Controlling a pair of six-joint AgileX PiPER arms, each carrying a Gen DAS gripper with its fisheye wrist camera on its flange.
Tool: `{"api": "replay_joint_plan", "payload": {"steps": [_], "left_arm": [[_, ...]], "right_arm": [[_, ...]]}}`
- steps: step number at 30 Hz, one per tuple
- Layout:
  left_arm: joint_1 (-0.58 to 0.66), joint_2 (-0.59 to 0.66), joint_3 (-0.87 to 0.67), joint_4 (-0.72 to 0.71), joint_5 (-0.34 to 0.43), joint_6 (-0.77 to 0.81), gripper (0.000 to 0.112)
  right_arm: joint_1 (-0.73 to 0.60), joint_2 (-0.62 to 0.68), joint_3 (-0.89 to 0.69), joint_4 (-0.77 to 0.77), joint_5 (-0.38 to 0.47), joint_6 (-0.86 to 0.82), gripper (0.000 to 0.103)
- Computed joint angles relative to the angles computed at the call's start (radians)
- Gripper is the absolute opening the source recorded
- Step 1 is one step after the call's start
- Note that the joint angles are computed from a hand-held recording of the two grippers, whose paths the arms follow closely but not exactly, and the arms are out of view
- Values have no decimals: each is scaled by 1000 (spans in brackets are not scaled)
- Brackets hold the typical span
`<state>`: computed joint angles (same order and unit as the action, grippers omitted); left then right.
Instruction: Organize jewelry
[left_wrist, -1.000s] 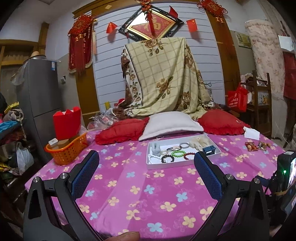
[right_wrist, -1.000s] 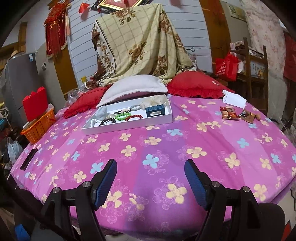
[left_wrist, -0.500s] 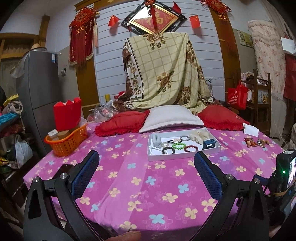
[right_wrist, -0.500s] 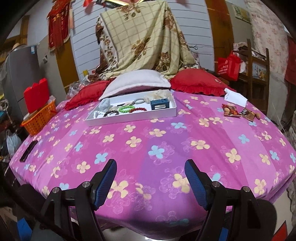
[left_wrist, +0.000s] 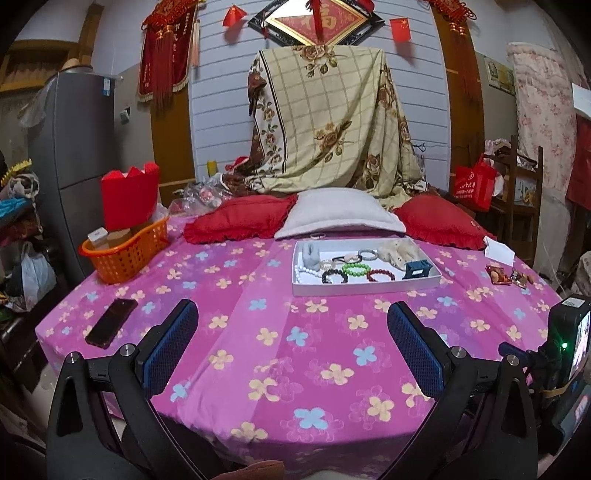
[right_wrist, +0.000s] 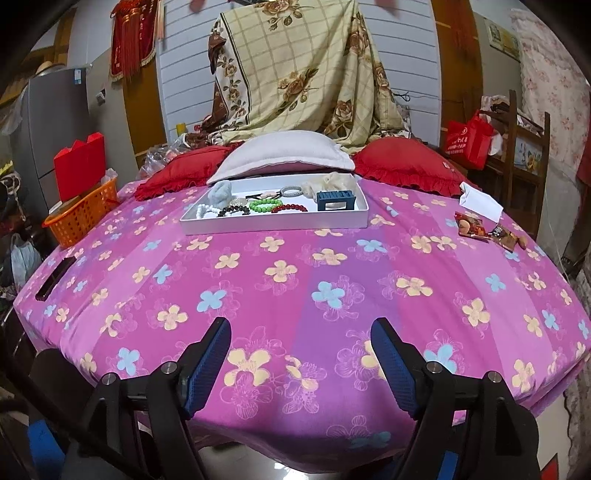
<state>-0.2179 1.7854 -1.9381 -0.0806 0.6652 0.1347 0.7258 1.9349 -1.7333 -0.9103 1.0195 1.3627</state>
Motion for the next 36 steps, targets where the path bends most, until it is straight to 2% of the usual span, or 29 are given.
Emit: {"api": "replay_joint_plan", "payload": {"steps": [6, 9, 12, 17, 30, 36], "left_arm": [[-11, 33, -27, 35, 72, -31, 103], [-18, 22, 8, 44, 71, -32, 103], [-23, 17, 35, 34, 76, -16, 103], [-24, 24, 33, 0, 107, 15, 103], [-17, 53, -3, 12, 160, -27, 103], [-19, 74, -22, 39, 189, -58, 103]], "right_arm": [[24, -25, -2, -62, 54, 26, 77], [35, -30, -10, -88, 79, 36, 82], [39, -27, -25, -88, 94, 25, 82], [44, -20, -38, -85, 105, 6, 83], [53, 1, -59, -72, 139, -18, 83], [40, 16, -85, -17, 123, -51, 83]]}}
